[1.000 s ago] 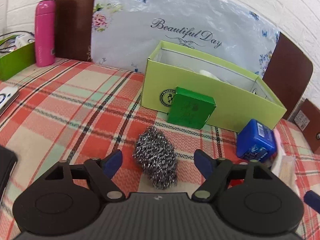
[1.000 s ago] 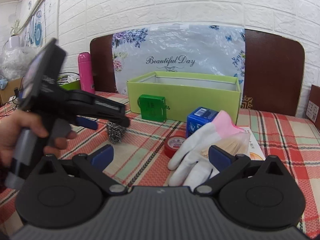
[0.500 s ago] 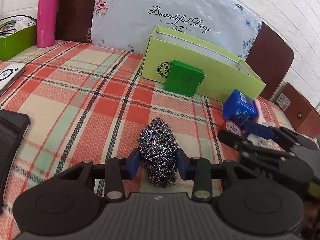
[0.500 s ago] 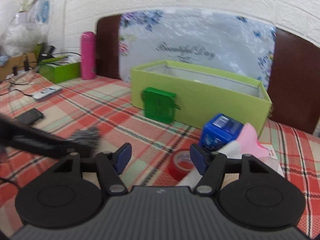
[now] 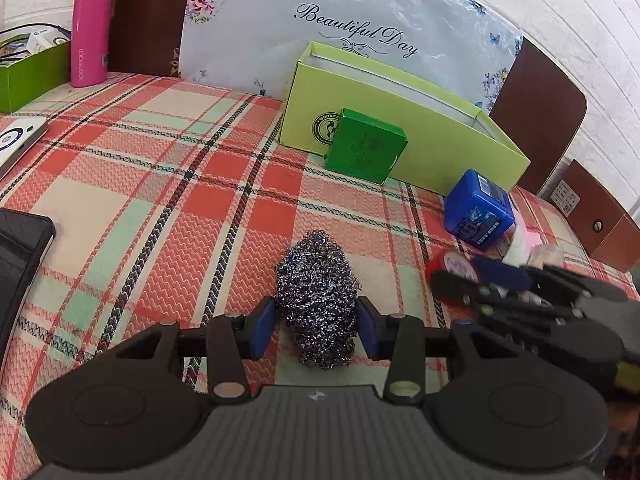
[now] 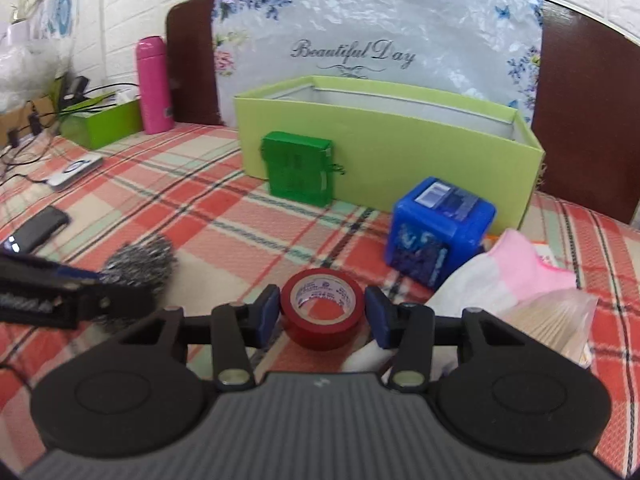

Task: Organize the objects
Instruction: 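Move the left gripper to the steel wool scrubber while the right gripper reaches the red tape roll, then grasp and lift the steel wool with the left gripper while the right gripper lifts the red tape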

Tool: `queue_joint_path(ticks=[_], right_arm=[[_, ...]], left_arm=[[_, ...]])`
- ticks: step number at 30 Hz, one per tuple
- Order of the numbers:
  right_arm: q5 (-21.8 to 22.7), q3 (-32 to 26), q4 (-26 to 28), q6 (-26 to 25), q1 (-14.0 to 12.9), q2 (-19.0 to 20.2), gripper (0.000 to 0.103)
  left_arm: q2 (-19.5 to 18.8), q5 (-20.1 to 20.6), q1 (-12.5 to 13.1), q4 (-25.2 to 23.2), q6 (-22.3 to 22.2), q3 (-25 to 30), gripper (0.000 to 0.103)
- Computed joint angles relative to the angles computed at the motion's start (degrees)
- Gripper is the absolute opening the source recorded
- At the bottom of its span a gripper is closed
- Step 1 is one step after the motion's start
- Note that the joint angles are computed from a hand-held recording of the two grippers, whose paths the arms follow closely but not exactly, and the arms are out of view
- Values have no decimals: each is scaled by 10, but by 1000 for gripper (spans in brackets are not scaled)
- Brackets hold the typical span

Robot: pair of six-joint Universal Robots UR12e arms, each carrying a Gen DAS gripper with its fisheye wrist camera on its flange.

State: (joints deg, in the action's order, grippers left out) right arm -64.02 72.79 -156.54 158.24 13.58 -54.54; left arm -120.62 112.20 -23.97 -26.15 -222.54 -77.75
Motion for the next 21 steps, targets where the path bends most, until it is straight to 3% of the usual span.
queue_joint_path(ticks=[5, 12, 13, 14, 15, 21], right_arm=[[20, 42, -8, 5, -6, -27, 46], [21, 52, -17, 24, -5, -29, 46], [23, 52, -15, 21, -5, -29, 48], [23, 52, -12, 18, -5, -30, 46], [26, 53, -11, 15, -6, -31, 46], [56, 64, -29, 20, -13, -41, 46]], left_arm=[[-2, 17, -1, -21, -42, 8, 61], [-8, 30, -1, -36, -54, 20, 62], [-8, 29, -1, -35, -51, 20, 60], [-9, 21, 0, -34, -38, 21, 45], [-9, 9, 2, -31, -24, 21, 42], [-6, -7, 1, -11, -2, 25, 40]])
